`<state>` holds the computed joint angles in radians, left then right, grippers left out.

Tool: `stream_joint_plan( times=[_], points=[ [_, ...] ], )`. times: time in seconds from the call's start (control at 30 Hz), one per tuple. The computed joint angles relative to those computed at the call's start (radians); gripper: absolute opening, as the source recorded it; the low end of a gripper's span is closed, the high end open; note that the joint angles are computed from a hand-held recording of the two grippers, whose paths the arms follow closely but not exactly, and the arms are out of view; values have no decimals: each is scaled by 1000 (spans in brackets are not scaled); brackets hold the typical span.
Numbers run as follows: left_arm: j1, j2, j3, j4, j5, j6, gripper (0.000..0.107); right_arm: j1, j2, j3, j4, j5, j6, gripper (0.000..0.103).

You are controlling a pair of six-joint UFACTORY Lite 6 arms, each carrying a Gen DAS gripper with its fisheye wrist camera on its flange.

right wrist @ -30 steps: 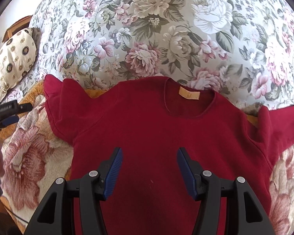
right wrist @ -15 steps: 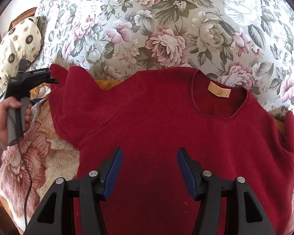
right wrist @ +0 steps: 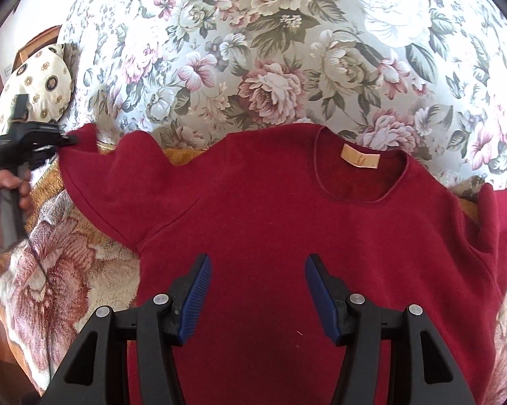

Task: Fold small clothes
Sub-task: 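Grasp the sweater sleeve with the left tool and lift it, then fold the held sleeve across the sweater body and open the left tool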

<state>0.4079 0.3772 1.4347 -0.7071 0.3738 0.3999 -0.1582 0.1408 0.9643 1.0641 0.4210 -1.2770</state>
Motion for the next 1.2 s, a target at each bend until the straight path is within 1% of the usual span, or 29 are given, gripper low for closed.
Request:
stream_joint_plan(
  times=[0.03,0.07,0.1,0.17,0.23,0.27,0.33,0.4,0.43,0.53,0.6,0.63,0.7,0.73,0.8,0.83,0.87,0.9,0.97,1.0,1.03,1.07,1.13,1.17,1.2],
  points=[
    [22,-19,4,-20,17,35,8,-10,-2,1,-7,11,8,55],
    [34,-73,-27,-10,41,47,8,-16,0,2,-11,17,12,55],
    [49,-111,-61,-16,44,71,8,-20,8,8,-23,25,21,56],
    [14,-229,-150,26,37,44,8,-24,53,47,-106,58,100,55],
    [-67,-312,-194,133,21,-64,8,-39,101,97,-183,116,188,55],
    [-127,-336,-203,218,6,-155,8,-58,114,115,-201,150,203,55],
    [-248,-396,-233,313,-18,-257,8,-114,90,111,-175,179,168,55],
    [-400,-436,-248,448,-43,-416,8,-179,61,110,-148,188,125,55],
    [-490,-420,-236,536,-61,-520,8,-220,64,135,-162,202,124,55],
    [-707,-325,-170,632,-84,-677,8,-310,92,207,-193,228,136,55],
    [-835,-202,-105,745,-120,-838,8,-374,129,280,-204,262,148,56],
    [-875,-146,-77,768,-129,-883,8,-405,140,304,-211,274,149,56],
    [-952,4,7,771,-150,-940,8,-460,177,362,-225,292,158,56],
    [-977,84,63,758,-146,-943,8,-485,203,398,-231,303,169,56],
    [-1018,245,184,633,-129,-867,8,-527,253,456,-239,322,190,56],
    [-1034,285,215,605,-111,-851,8,-547,276,485,-245,337,203,56],
    [-1046,320,256,620,-71,-865,8,-565,299,515,-247,361,212,56],
    [-1063,345,302,676,-18,-910,9,-583,316,535,-243,382,208,56],
    [-1092,331,329,735,48,-928,13,-605,345,578,-223,417,196,56],
    [-1096,290,299,735,50,-909,16,-605,353,587,-209,422,190,56],
    [-1097,238,261,729,45,-886,24,-608,363,601,-191,437,183,56],
    [-1094,168,206,724,33,-865,29,-607,366,595,-177,440,175,58],
    [-1078,40,105,770,24,-883,59,-587,394,626,-175,465,200,59],
    [-1064,-30,38,812,11,-911,62,-574,408,640,-174,482,214,59],
    [-1046,-92,-11,878,11,-961,63,-562,417,648,-174,493,224,59]
  ],
)
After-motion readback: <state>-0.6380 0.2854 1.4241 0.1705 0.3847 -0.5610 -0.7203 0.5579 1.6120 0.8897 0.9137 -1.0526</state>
